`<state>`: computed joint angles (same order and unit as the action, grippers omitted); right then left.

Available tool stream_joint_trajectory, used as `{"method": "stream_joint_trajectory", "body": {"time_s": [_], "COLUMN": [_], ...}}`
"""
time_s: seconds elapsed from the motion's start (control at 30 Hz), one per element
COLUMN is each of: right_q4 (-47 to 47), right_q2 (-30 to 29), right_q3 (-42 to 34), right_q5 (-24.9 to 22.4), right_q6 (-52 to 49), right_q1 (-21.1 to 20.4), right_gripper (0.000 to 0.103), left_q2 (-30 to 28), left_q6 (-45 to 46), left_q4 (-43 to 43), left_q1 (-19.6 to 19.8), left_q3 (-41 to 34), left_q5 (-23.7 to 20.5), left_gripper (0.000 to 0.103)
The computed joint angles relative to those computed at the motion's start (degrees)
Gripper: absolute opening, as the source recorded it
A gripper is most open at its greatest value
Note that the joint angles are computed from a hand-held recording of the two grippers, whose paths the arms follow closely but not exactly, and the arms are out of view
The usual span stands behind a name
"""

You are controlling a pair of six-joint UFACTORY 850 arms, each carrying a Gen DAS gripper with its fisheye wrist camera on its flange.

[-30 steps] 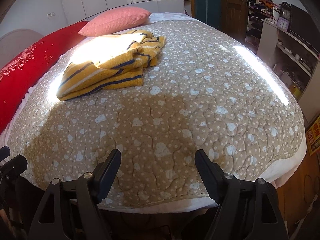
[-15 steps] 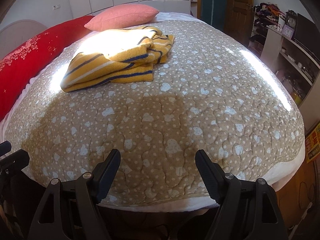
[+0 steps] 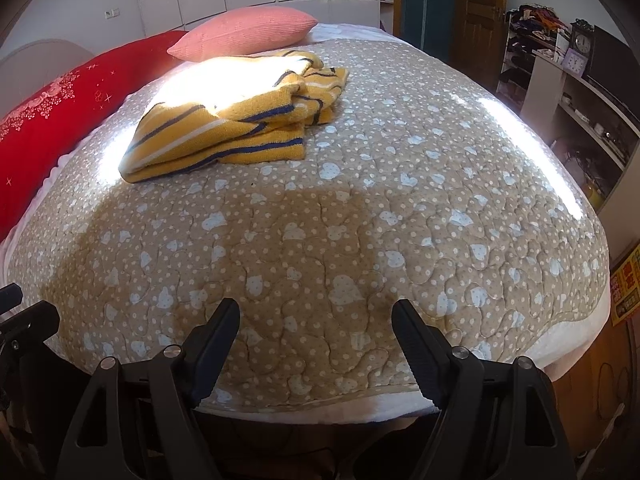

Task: Fold small clothes

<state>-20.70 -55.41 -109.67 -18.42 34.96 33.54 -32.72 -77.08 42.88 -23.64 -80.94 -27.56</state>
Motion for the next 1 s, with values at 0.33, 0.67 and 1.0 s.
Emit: {"method": "stream_joint_trajectory", "body": {"time_s": [0.33,0.67,1.0], "right_q4": [0.4,-0.1,-17.5], "right_q2": [-0.1,-0.4,0.1], "right_q3": [-0.1,-0.8,-0.6], "right_q5": [-0.1,-1.3,-2.8], "right_q6": [-0.6,-0.4,11.6], "right_q1": [0.1,0.3,1.9], "right_gripper": [0.083,0.083,0.083], "left_q2": [-0.2,-0.2,-1.1], "left_q6": [1.0,2.7,4.8], "left_q4": [-1.3,-3.0,-4.6], "left_q1": [0.2,0.5,0.3], "left_q3": [-0.1,0.0,-1.1], "left_q5": [0.2,0.6,-0.5], "left_gripper": [0.103,0.103,0.103]}}
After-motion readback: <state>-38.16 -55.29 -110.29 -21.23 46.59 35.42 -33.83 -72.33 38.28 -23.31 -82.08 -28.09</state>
